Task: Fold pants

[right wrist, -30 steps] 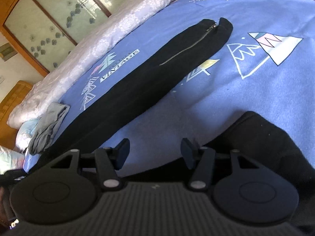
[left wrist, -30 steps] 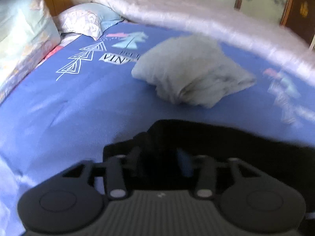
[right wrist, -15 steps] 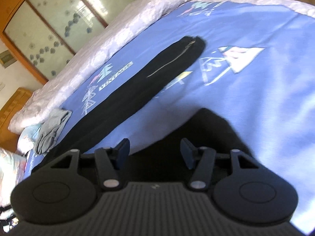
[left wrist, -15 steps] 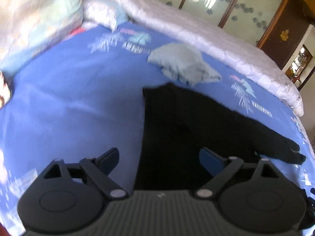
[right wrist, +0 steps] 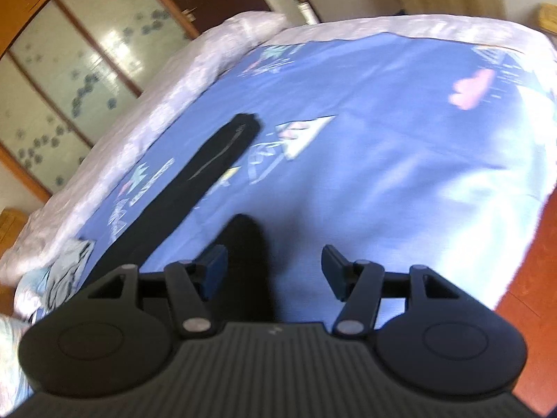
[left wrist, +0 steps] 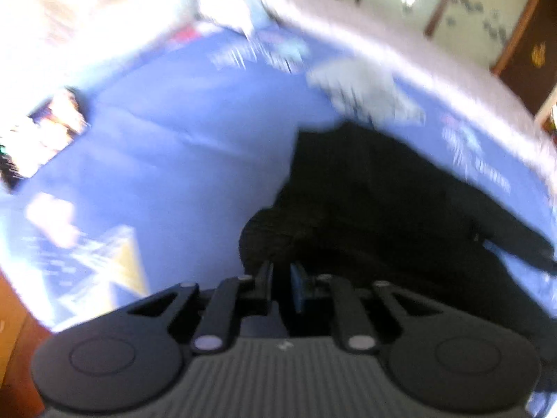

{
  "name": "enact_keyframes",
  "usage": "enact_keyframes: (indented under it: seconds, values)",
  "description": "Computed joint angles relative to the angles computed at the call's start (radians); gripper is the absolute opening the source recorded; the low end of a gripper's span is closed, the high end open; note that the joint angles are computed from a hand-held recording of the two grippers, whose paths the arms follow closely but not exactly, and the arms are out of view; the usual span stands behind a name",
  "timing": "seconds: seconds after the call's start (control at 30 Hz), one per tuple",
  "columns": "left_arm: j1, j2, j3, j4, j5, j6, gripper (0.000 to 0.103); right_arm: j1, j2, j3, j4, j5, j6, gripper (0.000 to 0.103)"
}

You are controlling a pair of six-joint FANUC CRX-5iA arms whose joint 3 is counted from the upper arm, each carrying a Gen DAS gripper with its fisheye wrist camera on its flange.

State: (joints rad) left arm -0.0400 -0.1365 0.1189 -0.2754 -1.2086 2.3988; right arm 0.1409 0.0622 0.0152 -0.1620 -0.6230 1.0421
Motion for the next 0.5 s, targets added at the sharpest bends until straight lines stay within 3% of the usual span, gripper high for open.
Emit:
enact_keyframes:
  seconds: [0.07,0.13,0.2,0.27,0.33,0.4,0.5]
  values:
    - [-0.018,-0.042,-0.008,-0.026,-0.024,0.029,0.005,-0.024,0.003,-0.005,-0.026,-0.008,-0.021,0.062]
    - [-0.089,-0.013,0.053,-0.15,-0.153,0.102,0.003,-0.058,0.014,0.009,-0.105,-0.031,0.002,0.062]
    - [-0.076,-0.015,0.041,-0.136,-0.19,0.142,0.006,-0.091,0.026,0.025,-0.2,-0.061,0.045,0.062]
    - [0.015,-0.067,-0.055,0.024,-0.089,0.157,0.01,-0.12,0.036,0.04,-0.303,-0.085,0.098,0.062]
    - [0.055,-0.096,-0.122,0.128,-0.003,0.141,0.03,-0.148,0.041,0.05,-0.395,-0.102,0.149,0.062]
    - [0.054,-0.1,-0.147,0.172,0.027,0.134,0.042,-0.176,0.039,0.051,-0.473,-0.123,0.173,0.062]
    - [0.062,-0.121,-0.206,0.263,0.122,0.047,0.042,-0.262,0.029,0.056,-0.669,-0.207,0.249,0.063]
